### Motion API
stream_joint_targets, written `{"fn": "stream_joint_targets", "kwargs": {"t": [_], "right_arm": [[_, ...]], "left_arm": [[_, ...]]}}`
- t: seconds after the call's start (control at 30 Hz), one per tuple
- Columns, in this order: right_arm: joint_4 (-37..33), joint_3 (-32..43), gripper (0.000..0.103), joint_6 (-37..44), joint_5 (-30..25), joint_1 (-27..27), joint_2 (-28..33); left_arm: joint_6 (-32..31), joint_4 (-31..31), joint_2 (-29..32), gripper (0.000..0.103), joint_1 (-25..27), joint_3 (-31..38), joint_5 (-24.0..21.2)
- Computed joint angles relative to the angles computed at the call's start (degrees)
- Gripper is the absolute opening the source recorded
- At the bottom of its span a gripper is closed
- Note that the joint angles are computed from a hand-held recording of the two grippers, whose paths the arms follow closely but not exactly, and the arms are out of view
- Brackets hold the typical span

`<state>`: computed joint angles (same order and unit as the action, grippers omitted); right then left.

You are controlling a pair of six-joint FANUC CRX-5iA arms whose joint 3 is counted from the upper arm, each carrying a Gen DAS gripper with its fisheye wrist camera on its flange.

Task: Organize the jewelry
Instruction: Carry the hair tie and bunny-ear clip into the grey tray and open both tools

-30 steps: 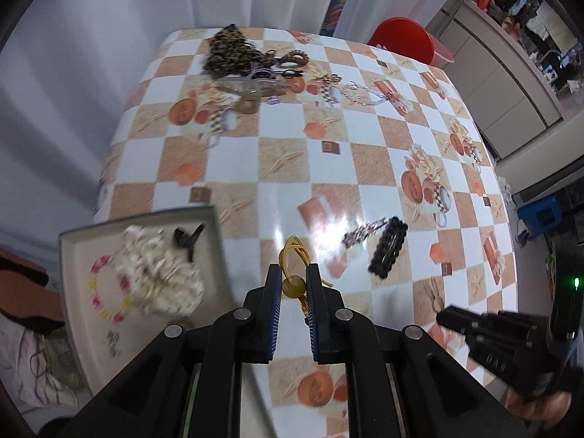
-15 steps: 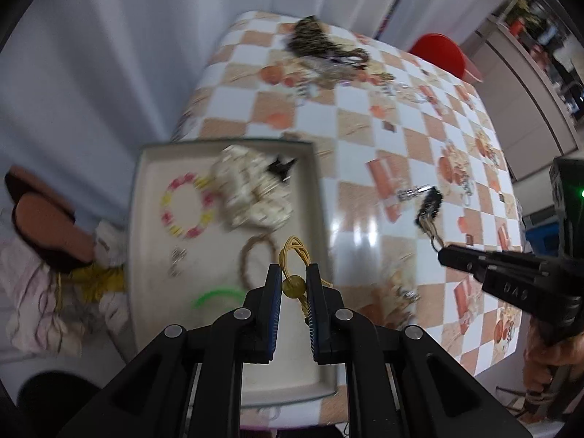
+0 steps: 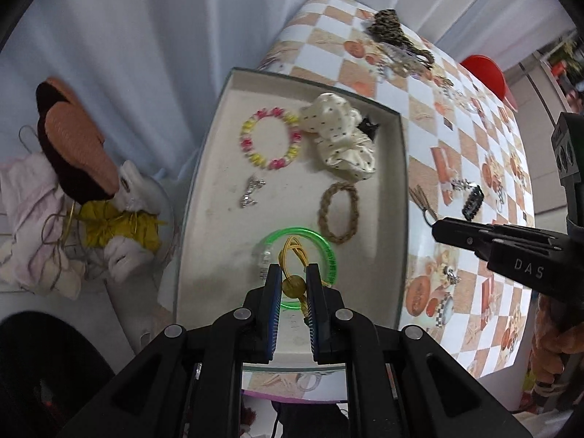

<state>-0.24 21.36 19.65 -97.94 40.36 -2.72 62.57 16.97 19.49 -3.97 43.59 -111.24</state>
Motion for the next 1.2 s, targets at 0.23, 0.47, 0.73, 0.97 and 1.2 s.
{"fn": "stream_joint_targets", "kwargs": {"t": [0.23, 0.47, 0.73, 0.97, 1.2], "right_arm": [[-2.0, 2.0, 0.009, 3.1, 0.9, -1.7, 3.4], [-3.2, 2.2, 0.009, 3.6, 2.0, -3.9, 5.3], [-5.0, 0.6, 0.009, 3.4, 3.2, -5.4, 6.2], [-6.1, 0.1, 0.009, 3.5, 3.5, -5.7, 7.1], [-7.9, 0.6, 0.010, 3.3, 2.6, -6.2, 7.9]], "left_arm": [[1.7, 0.0, 1.1, 0.017, -0.4, -1.1, 3.9], [2.4, -2.5, 2.4, 0.017, -1.0, -1.8, 6.0], [0.5, -7.1, 1.3, 0.017, -2.0, -4.0, 7.0], [-0.3, -10.8, 0.7, 0.017, -3.4, -5.0, 6.8], [-1.4, -14.0, -0.1, 0.017, -4.9, -5.9, 7.4]]}}
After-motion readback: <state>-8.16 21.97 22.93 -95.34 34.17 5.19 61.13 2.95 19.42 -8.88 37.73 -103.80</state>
